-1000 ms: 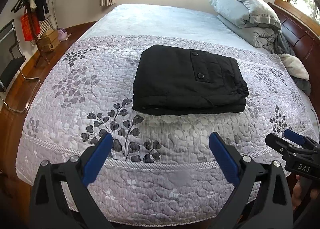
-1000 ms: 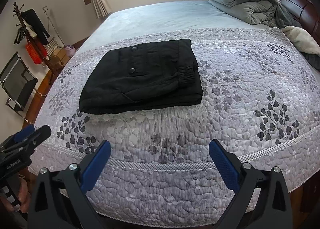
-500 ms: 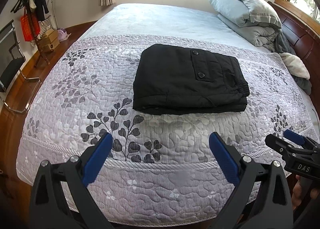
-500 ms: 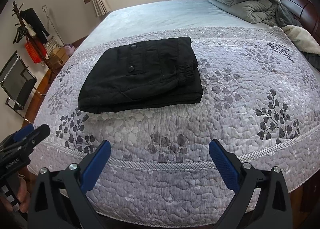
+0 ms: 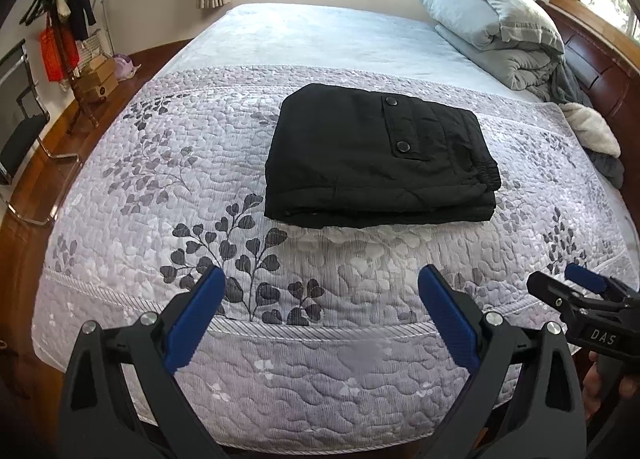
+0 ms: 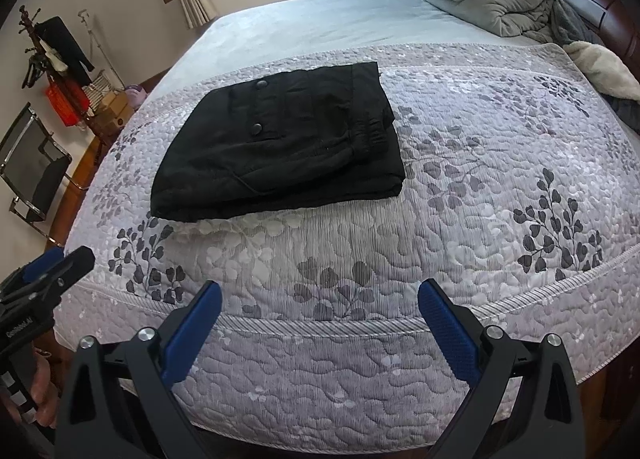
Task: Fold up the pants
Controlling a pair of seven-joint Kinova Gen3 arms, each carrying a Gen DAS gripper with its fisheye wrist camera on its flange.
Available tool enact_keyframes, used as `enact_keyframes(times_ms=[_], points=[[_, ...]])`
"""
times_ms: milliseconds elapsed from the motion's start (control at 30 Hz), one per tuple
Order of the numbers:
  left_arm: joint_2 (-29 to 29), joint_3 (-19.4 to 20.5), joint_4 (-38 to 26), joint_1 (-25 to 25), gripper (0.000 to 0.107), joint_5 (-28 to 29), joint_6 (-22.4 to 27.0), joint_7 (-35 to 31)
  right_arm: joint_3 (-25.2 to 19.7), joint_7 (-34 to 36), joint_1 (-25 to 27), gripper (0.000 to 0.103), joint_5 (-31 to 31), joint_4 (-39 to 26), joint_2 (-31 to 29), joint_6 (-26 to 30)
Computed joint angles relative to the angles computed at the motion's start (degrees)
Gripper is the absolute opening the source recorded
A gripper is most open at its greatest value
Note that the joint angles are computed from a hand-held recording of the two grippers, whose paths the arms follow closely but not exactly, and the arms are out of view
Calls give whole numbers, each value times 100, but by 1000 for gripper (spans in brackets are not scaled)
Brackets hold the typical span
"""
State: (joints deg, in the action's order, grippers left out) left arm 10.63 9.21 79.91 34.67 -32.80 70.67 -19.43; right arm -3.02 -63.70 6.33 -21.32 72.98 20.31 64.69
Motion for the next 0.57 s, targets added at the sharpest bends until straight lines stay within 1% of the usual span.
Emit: enact_keyframes(times_ms=[67,267,367,433,567], points=[[-29,-1,44,-37,97,53,-82,-9,3,-1,-1,99,0,3,-3,-16],[40,0,-21,-43,97,101,-45,-150,4,-4,-14,99,17,-1,-9,-39],[13,-15,14,-97,97,228,-141,-214,-7,27,1,99,-7,-3,-9,-36],[35,-22,-27,-123,97,306,-83,-240,-11,46,14,99,-34,-2,-12,-36],[5,-38,10,-183,97,437,-141,-236,-4,42,12,99,-37,-9,-7,-35]])
